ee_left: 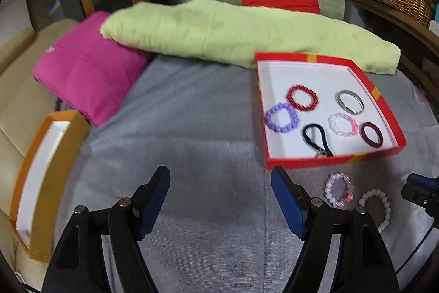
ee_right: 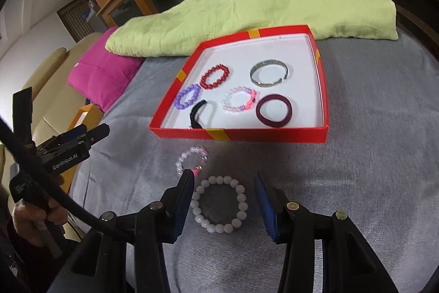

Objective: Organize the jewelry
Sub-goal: 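Move the left tool to the pink crystal bracelet while the right approaches the white bead bracelet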

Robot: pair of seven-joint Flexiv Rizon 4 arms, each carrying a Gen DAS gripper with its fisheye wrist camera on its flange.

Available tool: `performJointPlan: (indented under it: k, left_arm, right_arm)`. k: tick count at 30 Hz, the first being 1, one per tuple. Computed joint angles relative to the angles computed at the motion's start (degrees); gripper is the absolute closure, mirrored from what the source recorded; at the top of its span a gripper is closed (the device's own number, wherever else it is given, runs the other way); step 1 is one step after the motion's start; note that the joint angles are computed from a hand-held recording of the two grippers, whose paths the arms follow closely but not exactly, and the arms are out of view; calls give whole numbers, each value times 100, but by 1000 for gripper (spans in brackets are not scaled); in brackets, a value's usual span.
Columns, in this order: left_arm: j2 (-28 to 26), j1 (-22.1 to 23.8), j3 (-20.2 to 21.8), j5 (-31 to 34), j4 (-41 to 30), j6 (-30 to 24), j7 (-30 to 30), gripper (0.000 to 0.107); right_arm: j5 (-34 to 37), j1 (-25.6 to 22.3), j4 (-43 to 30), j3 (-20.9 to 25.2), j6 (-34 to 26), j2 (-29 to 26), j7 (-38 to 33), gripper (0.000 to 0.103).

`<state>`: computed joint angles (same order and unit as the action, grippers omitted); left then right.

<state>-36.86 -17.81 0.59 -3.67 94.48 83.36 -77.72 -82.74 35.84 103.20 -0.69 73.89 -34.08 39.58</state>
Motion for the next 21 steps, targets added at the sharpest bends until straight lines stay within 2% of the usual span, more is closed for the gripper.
performJointPlan:
  k: [5,10,12,14,17,20,21]
  left_arm:
    - [-36,341,-563,-226,81,-282,432,30]
    - [-110,294,-637,-298,42,-479,677,30]
    - [-134,299,-695,-317,43,-470,803,30]
    - [-169,247,-683,-317,15,-495,874,30]
    - [-181,267,-760,-385,-3,-542,996,30]
    - [-217,347,-959,-481,-10,-562,1232,30]
    - [-223,355,-990,-504,-2,-554,1296,30]
  right_arm:
    - [404,-2,-16,55,87,-123,-427,54]
    - [993,129,-79,14,151,-280,-1033,56]
    - [1421,196,-131,70,21,-353,-1489,62]
    - [1905,211,-181,190,-94,-423,-1976,64]
    - [2337,405,-272,153,-471,-482,-2444,74]
    - [2571,668,-348,16,-917,-472,-2848,91]
    - [2619,741,-372,-15,-1061,-473,-2944,92]
